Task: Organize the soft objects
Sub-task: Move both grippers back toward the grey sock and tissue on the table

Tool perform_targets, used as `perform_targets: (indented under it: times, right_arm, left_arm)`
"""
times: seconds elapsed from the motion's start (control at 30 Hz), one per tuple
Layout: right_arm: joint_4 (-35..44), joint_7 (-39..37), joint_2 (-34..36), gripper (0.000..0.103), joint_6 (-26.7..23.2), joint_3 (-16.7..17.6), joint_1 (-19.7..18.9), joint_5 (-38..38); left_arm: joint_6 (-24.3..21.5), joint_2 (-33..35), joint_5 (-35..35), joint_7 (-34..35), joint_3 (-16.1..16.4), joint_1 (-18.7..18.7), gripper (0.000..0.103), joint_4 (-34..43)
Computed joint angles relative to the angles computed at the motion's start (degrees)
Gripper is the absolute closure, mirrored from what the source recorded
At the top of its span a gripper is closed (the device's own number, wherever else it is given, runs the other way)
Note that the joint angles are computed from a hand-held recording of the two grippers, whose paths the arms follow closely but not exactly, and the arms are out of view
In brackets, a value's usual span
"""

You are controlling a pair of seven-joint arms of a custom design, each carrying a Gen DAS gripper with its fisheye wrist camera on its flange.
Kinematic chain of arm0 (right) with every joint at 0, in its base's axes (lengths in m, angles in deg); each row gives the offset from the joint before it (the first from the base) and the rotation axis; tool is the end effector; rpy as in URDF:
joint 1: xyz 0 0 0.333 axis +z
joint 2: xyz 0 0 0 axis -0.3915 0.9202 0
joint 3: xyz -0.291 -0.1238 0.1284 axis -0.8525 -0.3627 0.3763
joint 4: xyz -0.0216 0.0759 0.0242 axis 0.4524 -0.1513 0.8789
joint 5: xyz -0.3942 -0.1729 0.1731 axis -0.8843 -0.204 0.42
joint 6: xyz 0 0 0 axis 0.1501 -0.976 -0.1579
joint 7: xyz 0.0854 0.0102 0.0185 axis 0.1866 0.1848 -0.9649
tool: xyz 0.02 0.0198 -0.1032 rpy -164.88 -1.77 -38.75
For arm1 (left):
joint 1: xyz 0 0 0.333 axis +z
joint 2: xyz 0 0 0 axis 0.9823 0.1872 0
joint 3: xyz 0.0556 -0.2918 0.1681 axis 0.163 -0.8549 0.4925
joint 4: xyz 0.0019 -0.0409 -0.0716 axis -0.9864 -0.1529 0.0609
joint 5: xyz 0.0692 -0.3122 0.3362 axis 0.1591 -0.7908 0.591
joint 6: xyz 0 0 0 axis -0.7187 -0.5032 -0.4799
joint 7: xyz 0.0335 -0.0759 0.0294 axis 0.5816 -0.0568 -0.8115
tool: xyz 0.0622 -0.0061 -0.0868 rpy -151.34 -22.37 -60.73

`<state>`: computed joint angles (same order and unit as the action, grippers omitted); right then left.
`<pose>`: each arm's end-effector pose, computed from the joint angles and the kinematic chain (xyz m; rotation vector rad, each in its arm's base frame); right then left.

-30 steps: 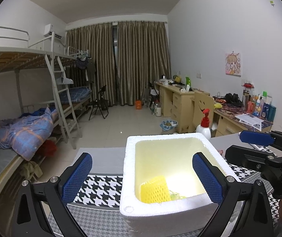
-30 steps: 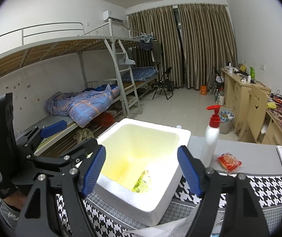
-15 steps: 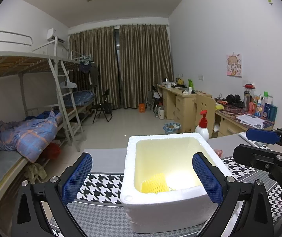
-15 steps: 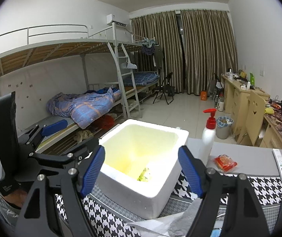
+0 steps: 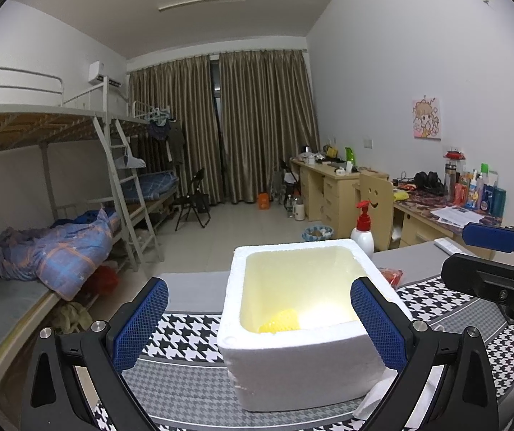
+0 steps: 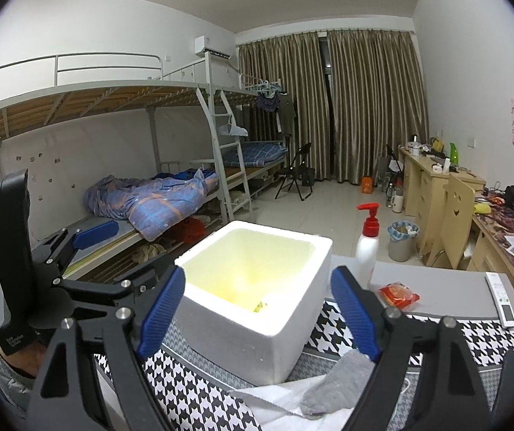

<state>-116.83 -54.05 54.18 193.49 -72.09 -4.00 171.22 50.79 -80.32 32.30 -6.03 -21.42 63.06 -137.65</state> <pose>0.5503 0.1831 0.5304 -1.8510 0.5545 -0.2979 0.4236 -0.3359 0.5230 -1.6118 1.0828 -0.6988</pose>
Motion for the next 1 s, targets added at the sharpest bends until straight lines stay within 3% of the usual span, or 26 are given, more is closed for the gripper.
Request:
perform_targets:
  times: [0.5, 1.0]
  right_arm:
    - [-4.3, -4.3, -3.9, 0.015, -0.5, -1.5, -0.7, 2.8]
    - [-5.8, -4.0, -4.4, 0.014, 0.3, -2.4, -2.3, 4.3]
  left_arm:
    - [-1.0, 0.1, 1.2, -1.3, -1.4, -2.2, 0.001, 0.2]
    - [5.1, 0.9, 3.2, -4.1, -1.1, -2.9, 0.001, -0.4]
